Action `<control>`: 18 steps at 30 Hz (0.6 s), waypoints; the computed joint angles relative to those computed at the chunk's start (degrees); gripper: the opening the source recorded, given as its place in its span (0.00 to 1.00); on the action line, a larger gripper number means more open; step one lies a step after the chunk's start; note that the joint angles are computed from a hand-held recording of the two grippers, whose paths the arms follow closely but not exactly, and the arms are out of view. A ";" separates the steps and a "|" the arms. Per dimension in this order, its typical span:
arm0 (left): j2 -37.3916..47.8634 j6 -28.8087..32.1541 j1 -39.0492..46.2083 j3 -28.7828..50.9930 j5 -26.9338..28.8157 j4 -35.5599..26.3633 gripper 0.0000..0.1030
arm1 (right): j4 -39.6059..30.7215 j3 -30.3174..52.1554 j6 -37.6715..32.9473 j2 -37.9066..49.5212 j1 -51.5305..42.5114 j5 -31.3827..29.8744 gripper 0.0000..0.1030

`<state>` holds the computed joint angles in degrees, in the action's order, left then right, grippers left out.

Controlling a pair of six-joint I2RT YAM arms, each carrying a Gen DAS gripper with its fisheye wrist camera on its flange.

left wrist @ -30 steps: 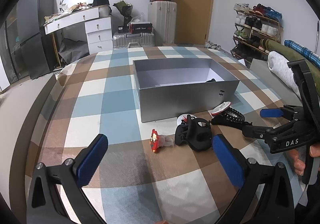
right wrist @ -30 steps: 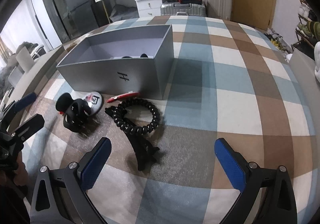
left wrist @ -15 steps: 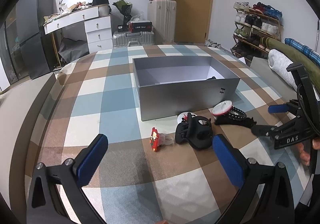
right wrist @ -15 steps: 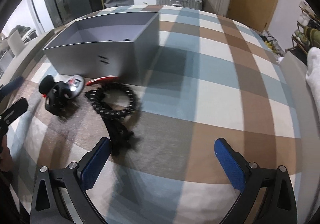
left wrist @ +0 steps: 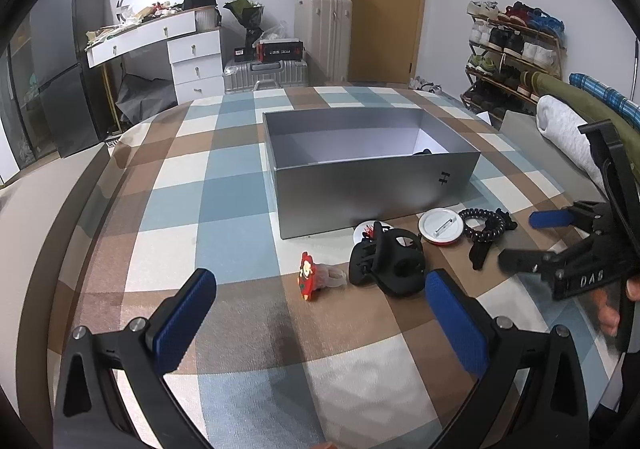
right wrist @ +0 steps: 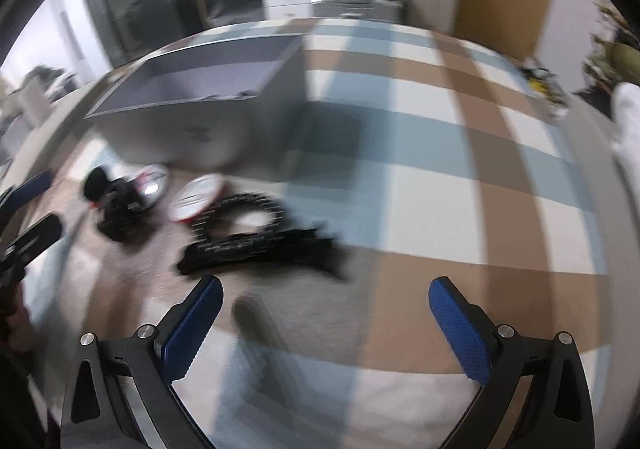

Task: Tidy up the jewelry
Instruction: 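Grasp the long black beaded hair clip with the right tool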

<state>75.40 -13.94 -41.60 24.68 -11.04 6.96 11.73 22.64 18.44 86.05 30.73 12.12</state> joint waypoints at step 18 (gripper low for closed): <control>0.04 0.06 -0.16 0.57 0.34 -0.92 0.99 | 2.29 3.90 3.97 6.76 8.12 7.19 1.00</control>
